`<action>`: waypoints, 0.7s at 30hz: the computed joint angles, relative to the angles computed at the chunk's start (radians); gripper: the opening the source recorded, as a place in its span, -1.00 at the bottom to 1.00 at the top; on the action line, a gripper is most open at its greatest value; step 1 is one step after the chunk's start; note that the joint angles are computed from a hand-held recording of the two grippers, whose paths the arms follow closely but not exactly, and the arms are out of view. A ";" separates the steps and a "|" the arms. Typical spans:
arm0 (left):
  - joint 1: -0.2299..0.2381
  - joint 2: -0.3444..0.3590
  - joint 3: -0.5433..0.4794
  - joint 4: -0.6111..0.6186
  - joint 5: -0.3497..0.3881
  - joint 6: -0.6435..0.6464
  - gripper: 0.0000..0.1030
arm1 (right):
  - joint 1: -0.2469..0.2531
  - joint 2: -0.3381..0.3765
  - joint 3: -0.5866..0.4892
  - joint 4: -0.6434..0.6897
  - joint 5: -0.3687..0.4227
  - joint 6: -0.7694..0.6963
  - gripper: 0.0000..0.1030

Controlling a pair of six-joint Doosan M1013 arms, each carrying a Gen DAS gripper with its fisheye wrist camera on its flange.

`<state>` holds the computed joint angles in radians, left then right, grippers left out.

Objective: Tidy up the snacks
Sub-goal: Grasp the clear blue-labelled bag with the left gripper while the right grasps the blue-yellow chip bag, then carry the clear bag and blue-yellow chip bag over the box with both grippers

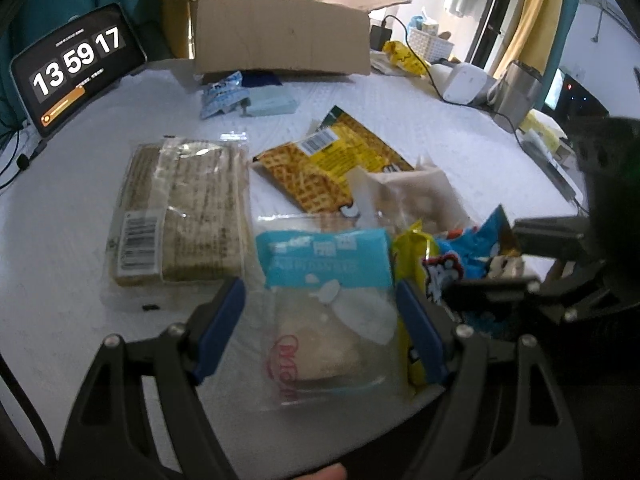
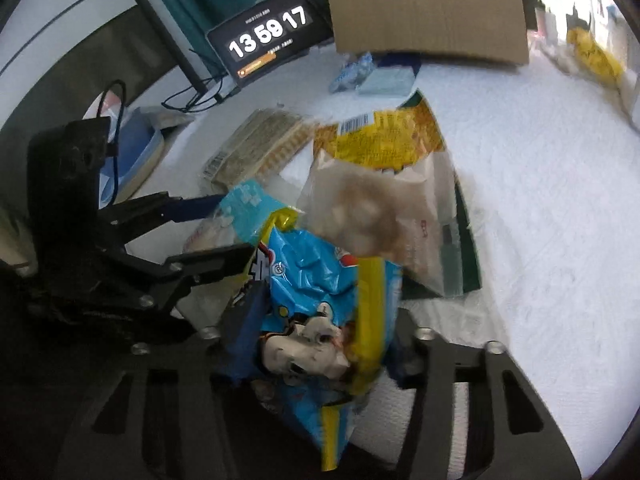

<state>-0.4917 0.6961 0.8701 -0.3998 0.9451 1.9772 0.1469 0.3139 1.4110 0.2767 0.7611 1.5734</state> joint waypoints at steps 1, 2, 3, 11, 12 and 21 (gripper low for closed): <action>-0.004 0.005 -0.008 0.020 0.005 -0.007 0.55 | 0.000 -0.002 0.001 -0.014 -0.005 0.005 -0.07; -0.010 0.008 -0.013 0.048 0.008 -0.011 0.56 | 0.000 -0.005 0.004 -0.025 -0.016 0.014 -0.08; -0.017 0.008 -0.013 0.079 0.002 -0.010 0.57 | -0.001 -0.006 0.005 -0.038 -0.019 0.023 -0.10; -0.036 0.021 -0.028 0.096 -0.011 0.051 0.28 | -0.015 -0.017 0.001 -0.195 -0.062 0.150 -0.28; -0.036 0.026 -0.039 0.093 0.003 0.051 0.25 | -0.018 -0.018 -0.001 -0.216 -0.067 0.165 -0.30; -0.031 0.058 -0.108 0.047 0.059 0.047 0.19 | -0.050 -0.013 -0.025 -0.275 -0.106 0.219 -0.32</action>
<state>-0.5225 0.7539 0.7626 -0.3525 1.0039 2.0240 0.0967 0.3006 1.3865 0.0016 0.6555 1.7920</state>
